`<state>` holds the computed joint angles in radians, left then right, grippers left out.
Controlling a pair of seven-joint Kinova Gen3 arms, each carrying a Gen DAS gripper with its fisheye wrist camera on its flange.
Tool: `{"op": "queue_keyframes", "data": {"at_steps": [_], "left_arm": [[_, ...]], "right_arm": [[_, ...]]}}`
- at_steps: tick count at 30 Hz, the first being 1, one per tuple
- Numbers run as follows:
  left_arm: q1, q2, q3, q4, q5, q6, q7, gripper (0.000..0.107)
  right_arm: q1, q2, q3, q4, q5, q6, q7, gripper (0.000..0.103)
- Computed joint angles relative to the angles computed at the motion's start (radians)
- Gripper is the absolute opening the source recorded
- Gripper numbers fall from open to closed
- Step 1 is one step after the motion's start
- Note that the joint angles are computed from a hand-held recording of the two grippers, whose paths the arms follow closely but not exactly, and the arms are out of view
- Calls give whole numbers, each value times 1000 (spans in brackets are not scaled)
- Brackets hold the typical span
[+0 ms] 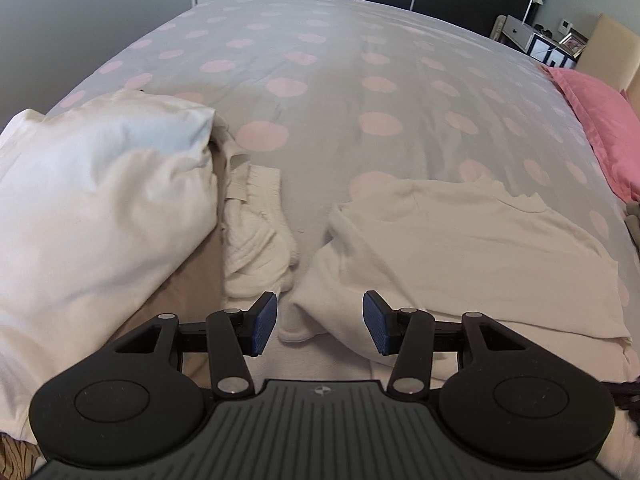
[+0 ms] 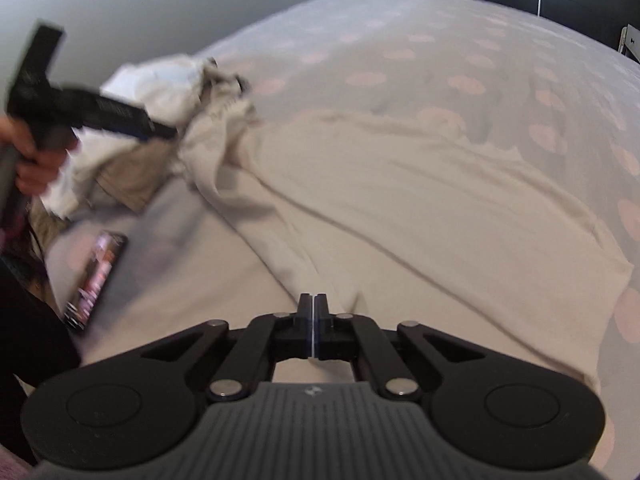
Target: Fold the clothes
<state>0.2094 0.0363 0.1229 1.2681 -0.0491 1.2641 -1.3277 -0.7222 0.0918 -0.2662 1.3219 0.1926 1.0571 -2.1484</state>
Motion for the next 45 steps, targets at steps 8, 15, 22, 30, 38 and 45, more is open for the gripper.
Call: {"op": "queue_keyframes", "data": {"at_steps": [8, 15, 22, 30, 38, 45], "left_arm": [[24, 4, 11, 4, -52, 2, -3, 45], [37, 13, 14, -4, -60, 2, -6, 45], [29, 6, 8, 1, -48, -9, -24, 45], [30, 7, 9, -8, -57, 5, -24, 45], [33, 10, 12, -8, -69, 8, -16, 45], [44, 17, 14, -14, -86, 12, -5, 45]], "right_arm": [[29, -46, 9, 4, 106, -7, -130, 7], [38, 5, -6, 39, 2, -2, 24, 43], [-63, 76, 4, 56, 94, 43, 41, 50], [-59, 60, 16, 8, 55, 30, 67, 11], [31, -47, 22, 8, -4, -74, 43, 11], [115, -70, 34, 8, 88, -10, -168, 11]]}}
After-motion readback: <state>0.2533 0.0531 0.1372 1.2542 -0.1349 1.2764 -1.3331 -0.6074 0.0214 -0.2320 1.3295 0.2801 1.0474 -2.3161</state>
